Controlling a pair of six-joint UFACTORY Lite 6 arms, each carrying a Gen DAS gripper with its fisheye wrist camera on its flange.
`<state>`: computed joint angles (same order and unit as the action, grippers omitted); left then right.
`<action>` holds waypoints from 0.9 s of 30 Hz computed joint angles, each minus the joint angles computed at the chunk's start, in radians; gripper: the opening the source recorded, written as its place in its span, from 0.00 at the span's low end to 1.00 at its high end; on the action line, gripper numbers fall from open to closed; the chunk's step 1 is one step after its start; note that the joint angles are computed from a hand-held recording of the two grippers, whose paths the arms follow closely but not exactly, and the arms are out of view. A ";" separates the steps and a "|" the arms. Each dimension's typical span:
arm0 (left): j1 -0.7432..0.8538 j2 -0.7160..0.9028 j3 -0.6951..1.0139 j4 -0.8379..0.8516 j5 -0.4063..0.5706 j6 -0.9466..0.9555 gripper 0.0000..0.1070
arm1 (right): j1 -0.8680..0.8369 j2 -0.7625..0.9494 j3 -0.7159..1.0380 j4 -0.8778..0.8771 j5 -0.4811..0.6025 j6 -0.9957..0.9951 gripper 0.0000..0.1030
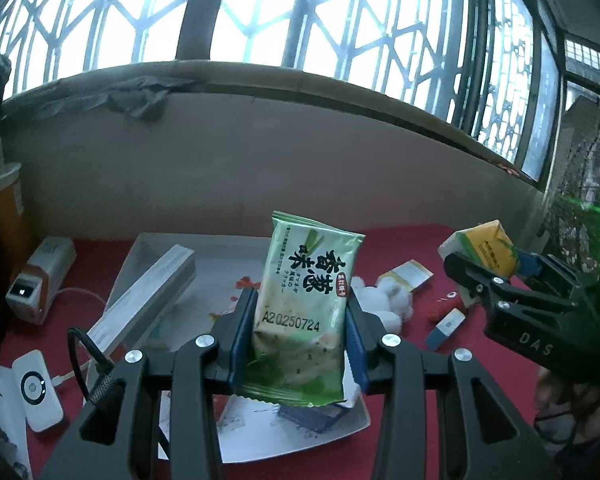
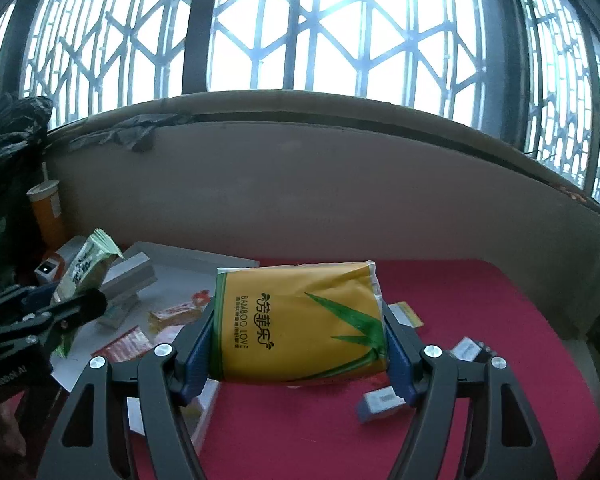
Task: Organize objects
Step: 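Carry the tissue pack and green snack packet with both tools over the white tray, then open both tools to drop the tissue pack and snack packet into the tray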
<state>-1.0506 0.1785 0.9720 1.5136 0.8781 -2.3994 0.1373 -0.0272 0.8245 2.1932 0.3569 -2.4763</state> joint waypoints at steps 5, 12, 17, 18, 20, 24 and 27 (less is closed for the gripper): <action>0.019 -0.067 -0.098 0.024 -0.008 -0.064 0.37 | 0.075 0.018 0.025 0.054 -0.039 -0.036 0.74; 0.041 -0.149 -0.216 0.036 -0.011 -0.135 0.37 | 0.171 0.056 0.064 0.136 -0.087 -0.087 0.74; 0.064 -0.213 -0.291 0.049 -0.017 -0.169 0.37 | 0.238 0.088 0.094 0.212 -0.116 -0.147 0.74; 0.070 -0.230 -0.311 0.055 -0.019 -0.179 0.37 | 0.249 0.098 0.104 0.219 -0.122 -0.151 0.74; 0.081 -0.262 -0.349 0.074 -0.030 -0.208 0.37 | 0.275 0.126 0.131 0.251 -0.140 -0.174 0.74; 0.140 -0.335 -0.440 0.169 -0.110 -0.308 0.37 | 0.311 0.197 0.205 0.190 -0.171 -0.091 0.74; 0.171 -0.338 -0.463 0.231 -0.160 -0.350 0.37 | 0.333 0.264 0.275 0.102 -0.198 0.011 0.74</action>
